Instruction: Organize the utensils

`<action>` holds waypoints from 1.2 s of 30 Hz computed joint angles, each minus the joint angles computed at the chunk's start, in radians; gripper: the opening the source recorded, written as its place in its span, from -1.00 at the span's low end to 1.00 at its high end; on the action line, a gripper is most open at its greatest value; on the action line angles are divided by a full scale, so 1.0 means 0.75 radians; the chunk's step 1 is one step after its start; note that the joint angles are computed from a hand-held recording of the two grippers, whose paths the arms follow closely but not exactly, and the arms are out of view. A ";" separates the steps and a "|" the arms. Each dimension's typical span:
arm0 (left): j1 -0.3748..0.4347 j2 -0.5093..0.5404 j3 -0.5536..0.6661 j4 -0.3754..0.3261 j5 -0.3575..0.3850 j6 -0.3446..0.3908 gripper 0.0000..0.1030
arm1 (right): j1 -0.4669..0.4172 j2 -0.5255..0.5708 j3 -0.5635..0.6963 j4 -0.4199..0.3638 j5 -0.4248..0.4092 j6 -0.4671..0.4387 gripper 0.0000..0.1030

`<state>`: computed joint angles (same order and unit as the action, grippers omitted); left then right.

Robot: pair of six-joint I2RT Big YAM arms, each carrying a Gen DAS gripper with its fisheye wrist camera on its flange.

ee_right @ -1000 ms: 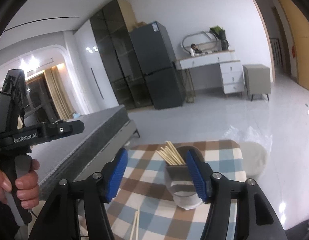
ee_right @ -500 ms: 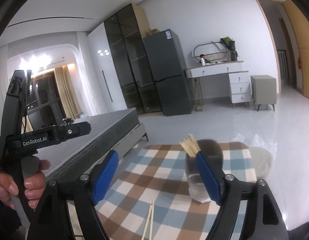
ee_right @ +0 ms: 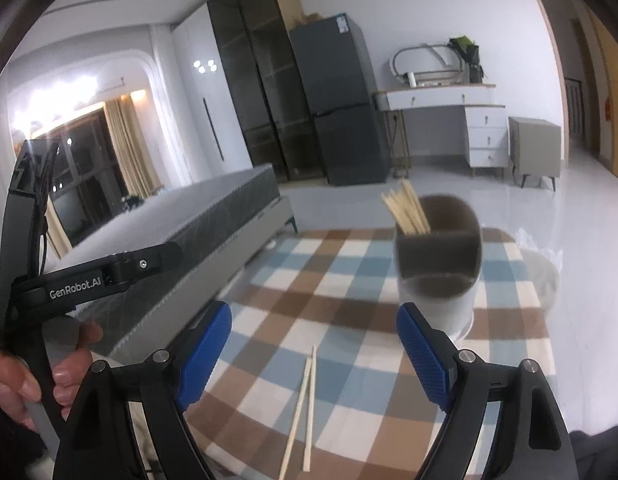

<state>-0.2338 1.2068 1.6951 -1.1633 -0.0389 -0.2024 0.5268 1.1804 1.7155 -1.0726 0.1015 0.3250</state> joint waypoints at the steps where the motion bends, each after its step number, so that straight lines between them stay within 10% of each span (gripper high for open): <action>1: 0.007 0.003 -0.010 -0.006 0.005 -0.008 0.85 | -0.001 0.005 -0.009 -0.004 -0.006 -0.001 0.65; 19: 0.133 0.086 -0.073 -0.104 0.024 -0.035 0.85 | -0.026 0.240 0.045 -0.267 -0.153 0.012 0.51; 36: 0.245 0.173 -0.011 -0.233 0.080 -0.083 0.85 | -0.033 0.679 0.443 -0.713 -0.212 -0.303 -0.36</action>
<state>-0.0502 1.3366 1.6867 -1.3378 0.0214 -0.2646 0.5017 1.6898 2.0476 -1.6076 -0.0576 0.0981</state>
